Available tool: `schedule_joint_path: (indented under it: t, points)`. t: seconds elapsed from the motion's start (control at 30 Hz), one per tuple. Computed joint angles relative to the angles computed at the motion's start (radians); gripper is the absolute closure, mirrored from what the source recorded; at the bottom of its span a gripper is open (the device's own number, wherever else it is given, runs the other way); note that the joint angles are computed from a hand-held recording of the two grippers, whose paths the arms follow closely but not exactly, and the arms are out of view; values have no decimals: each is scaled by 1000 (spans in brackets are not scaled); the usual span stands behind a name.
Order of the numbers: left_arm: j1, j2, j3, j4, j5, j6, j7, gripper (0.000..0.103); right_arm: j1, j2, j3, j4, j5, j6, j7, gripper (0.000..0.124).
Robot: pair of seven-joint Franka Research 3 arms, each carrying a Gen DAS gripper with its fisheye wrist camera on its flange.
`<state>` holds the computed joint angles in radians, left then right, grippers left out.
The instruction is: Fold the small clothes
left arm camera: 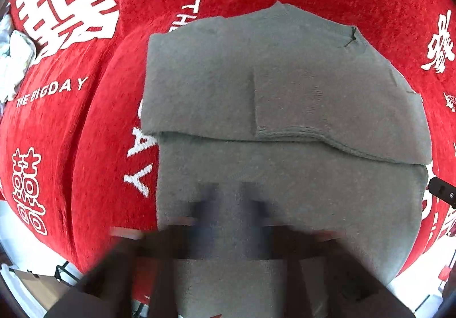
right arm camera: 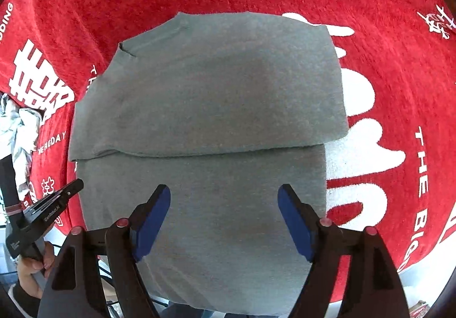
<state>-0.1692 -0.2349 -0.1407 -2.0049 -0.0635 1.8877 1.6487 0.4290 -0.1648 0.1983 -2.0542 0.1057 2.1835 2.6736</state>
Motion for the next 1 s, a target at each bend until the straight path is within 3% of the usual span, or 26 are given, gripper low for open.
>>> schedule_joint_path:
  t: [0.27,0.3,0.37,0.5,1.0]
  points:
    - [1,-12,-4,-42,40,58,-6,1,7,23,0,20,-4,13,0,43]
    - [1,-15,-7,-46,50,68,-9,1,8,22,0,16,-4,22,5,39]
    - [3,-17,-8,-50,65,79,-22,1,8,14,5,7,-18,43,27,21]
    - [14,9,-8,-35,98,59,-61,1,8,4,22,14,-98,58,73,21]
    - [31,-86,43,-94,10,36,98,1,41,19,10,-19,122,138,67,21]
